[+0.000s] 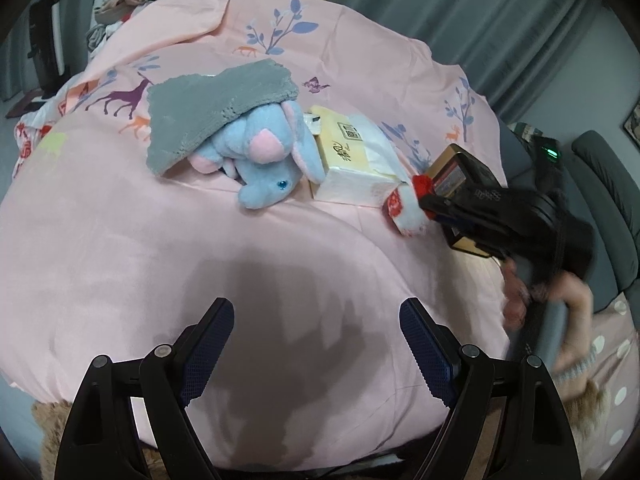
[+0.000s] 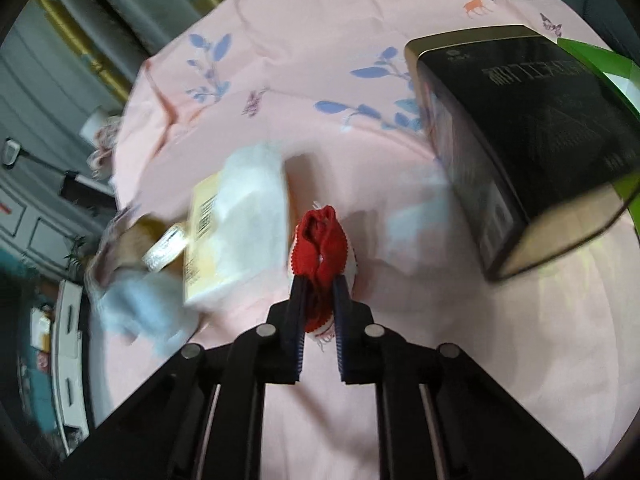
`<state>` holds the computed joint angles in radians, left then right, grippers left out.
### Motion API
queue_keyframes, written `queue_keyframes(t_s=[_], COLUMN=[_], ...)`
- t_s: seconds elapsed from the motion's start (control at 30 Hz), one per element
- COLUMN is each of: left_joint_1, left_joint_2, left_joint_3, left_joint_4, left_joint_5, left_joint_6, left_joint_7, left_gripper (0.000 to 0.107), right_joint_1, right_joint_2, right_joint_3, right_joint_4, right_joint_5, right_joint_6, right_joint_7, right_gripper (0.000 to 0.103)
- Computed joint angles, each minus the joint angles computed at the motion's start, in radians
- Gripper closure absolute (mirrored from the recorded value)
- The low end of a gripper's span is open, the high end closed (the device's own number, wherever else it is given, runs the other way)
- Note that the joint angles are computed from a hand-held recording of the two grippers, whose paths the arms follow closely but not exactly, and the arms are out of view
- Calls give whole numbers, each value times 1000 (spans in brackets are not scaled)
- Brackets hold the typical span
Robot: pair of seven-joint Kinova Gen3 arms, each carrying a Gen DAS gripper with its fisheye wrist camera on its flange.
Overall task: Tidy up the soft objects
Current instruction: 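Grasp the red-and-white knit item with the right gripper, then carry the red-and-white knit item over the green box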
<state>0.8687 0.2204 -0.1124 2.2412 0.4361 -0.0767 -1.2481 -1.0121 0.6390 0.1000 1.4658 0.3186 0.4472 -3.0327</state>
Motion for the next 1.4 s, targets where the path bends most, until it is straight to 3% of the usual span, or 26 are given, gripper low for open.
queue_keyframes(t_s=[0.07,0.13,0.23,0.33,0.47,0.53,0.63,0.7,0.8,0.87,1.1,1.23,1.3,1.4], left_joint_1=[-89,-178,-224,-283,-333,-342,-411,-417,-439,-476,-365,-428,-422,-339], left_joint_2=[4,13,35,70,102,111,130,149,191,222,246,263,264,242], left_joint_3=[93,185,244,320,393,415,503,519,557,603,489,550,545,462], left_joint_4=[6,5,-11,-40,-69,-78,-82,-100,-136,-152,-214,-206,-211,-227], left_joint_5=[-76,-122,-122,-171,-232,-248,-296,-324,-353,-380,-355,-367,-369,-355], left_joint_6=[-19,-26,-23,-5,4,-3,-35,-37,-24,-26,41,19,27,54], left_joint_7=[73,110,96,132,166,184,217,227,242,249,220,209,201,189], left_gripper=[22,22,22,22,22,22,22,22,30,41,56,63,67,68], right_joint_1=[-41,-24,31,66,-38,-119,-158,-130,-78,-2,247,368,420,469], right_joint_2=[-41,-74,-108,-93,-117,-134,-166,-177,-172,-164,-88,-34,-6,14], right_joint_3=[9,-35,-133,-188,-65,28,91,74,25,-58,-332,-471,-531,-590], right_joint_4=[65,131,227,238,231,241,300,331,332,322,291,283,282,302], right_joint_5=[14,-9,-40,-132,-146,-84,-46,-57,-100,-124,-235,-279,-295,-318], right_joint_6=[-53,-134,-246,-240,-161,-142,-215,-273,-301,-313,-345,-377,-397,-455], right_joint_7=[11,48,50,142,102,45,-8,8,67,128,315,410,454,507], right_gripper=[91,91,90,87,73,54,51,51,51,51,53,55,59,66])
